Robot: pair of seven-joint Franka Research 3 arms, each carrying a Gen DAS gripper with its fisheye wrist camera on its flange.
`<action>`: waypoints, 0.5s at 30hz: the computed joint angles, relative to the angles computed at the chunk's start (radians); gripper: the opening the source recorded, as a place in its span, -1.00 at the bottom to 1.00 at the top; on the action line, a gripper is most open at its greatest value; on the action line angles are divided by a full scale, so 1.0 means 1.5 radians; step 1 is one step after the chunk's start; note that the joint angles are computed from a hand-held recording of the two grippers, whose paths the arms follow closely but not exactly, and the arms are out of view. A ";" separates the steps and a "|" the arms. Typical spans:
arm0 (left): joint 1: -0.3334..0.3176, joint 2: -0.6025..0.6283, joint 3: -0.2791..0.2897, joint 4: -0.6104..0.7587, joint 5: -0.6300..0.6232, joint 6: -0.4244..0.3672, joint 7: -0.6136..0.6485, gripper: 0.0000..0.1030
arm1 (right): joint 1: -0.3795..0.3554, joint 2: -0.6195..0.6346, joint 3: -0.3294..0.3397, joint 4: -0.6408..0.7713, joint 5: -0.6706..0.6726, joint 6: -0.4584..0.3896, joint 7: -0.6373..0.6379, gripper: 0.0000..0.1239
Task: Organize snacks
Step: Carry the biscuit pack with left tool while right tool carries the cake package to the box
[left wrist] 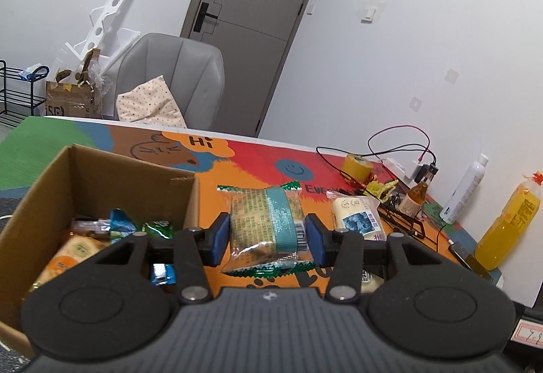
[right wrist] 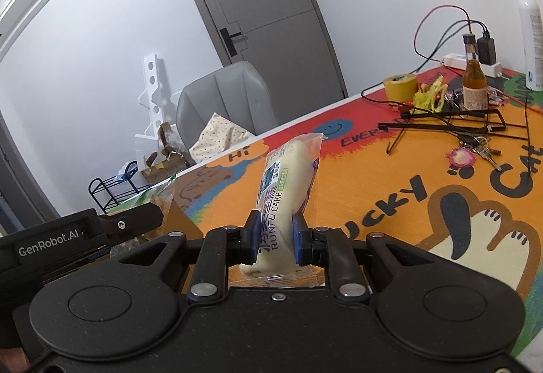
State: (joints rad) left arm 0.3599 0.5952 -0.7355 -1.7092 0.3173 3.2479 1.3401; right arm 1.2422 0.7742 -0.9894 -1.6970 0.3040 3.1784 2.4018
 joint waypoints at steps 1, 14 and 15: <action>0.009 -0.002 -0.007 -0.005 0.001 0.003 0.001 -0.10 | 0.003 0.003 -0.004 0.003 0.000 -0.002 0.001 -0.71; 0.106 -0.022 -0.059 -0.054 0.060 0.034 -0.051 -0.10 | 0.028 0.023 -0.029 0.040 -0.023 -0.014 0.017 -0.71; 0.110 -0.025 -0.058 -0.057 0.065 0.035 -0.057 -0.10 | 0.026 0.025 -0.026 0.045 -0.026 -0.016 0.018 -0.71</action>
